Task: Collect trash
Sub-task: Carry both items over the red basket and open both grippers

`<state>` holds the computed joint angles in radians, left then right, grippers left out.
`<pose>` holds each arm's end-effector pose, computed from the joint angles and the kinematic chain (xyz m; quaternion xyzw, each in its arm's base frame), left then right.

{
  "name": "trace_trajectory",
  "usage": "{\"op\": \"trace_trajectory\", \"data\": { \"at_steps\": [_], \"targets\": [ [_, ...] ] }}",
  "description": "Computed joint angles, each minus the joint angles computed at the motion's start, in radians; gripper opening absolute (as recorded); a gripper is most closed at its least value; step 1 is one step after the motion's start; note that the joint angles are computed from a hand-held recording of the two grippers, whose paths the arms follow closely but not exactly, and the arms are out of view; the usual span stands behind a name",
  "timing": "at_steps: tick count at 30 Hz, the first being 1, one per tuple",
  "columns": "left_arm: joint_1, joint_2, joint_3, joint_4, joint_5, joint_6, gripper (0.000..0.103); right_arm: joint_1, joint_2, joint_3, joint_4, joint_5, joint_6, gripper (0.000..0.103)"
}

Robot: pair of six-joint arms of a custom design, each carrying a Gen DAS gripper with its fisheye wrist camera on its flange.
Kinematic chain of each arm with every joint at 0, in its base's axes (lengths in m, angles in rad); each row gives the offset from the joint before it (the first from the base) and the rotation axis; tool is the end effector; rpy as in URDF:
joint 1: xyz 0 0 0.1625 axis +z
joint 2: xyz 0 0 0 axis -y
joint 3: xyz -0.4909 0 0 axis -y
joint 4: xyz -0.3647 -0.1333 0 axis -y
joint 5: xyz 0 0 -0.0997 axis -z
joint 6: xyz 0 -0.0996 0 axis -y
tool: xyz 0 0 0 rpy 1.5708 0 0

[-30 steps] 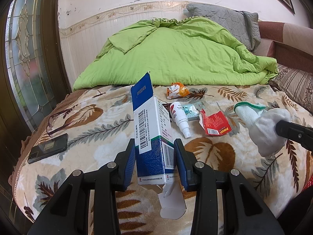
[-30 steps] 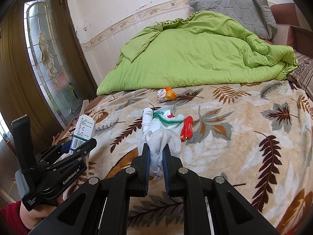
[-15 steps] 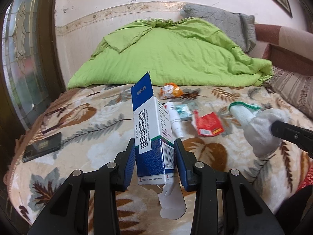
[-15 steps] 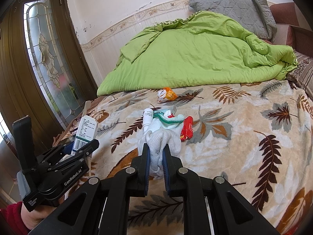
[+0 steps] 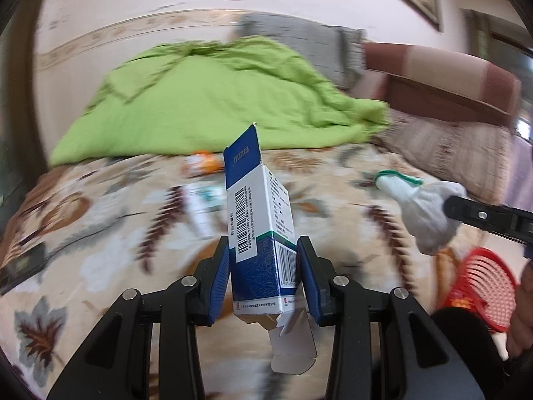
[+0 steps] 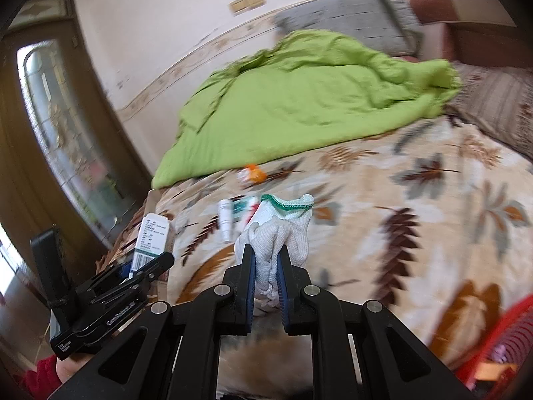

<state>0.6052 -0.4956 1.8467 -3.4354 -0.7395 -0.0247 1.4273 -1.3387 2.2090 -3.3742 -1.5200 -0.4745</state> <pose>-0.4013 -0.5292 0.0305 0.3097 0.8352 -0.3900 0.2333 0.0673 -0.5021 0.3823 0.1584 -0.8788 0.4353 0.1151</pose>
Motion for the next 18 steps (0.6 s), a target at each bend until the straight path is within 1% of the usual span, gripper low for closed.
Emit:
{"op": "trace_trajectory", "data": {
  "at_steps": [4, 7, 8, 9, 10, 14, 16, 18],
  "targets": [
    [-0.039, 0.021, -0.046, 0.063, -0.123, 0.002, 0.038, -0.067, -0.115, 0.047, 0.002, -0.002, 0.015, 0.013],
    [-0.063, 0.047, -0.102, 0.134, -0.234, -0.006, 0.038, -0.134, -0.211, 0.082, 0.006, -0.001, 0.023, 0.013],
    [-0.072, 0.062, -0.128, 0.157, -0.273, -0.005, 0.038, -0.169, -0.255, 0.093, 0.013, 0.002, 0.029, 0.013],
    [-0.077, 0.072, -0.147, 0.176, -0.301, -0.006, 0.038, -0.189, -0.28, 0.101, 0.016, 0.003, 0.033, 0.013],
    [-0.084, 0.086, -0.171, 0.205, -0.347, -0.008, 0.038, -0.22, -0.316, 0.111, 0.022, 0.005, 0.038, 0.013],
    [-0.103, 0.142, -0.271, 0.319, -0.488, -0.029, 0.038, -0.335, -0.429, 0.139, 0.048, 0.028, 0.044, 0.013],
    [-0.111, 0.177, -0.328, 0.382, -0.55, -0.04, 0.038, -0.393, -0.477, 0.151, 0.059, 0.041, 0.046, 0.013],
    [-0.119, 0.21, -0.377, 0.431, -0.583, -0.036, 0.038, -0.449, -0.515, 0.16, 0.076, 0.067, 0.047, 0.013]
  ]
}}
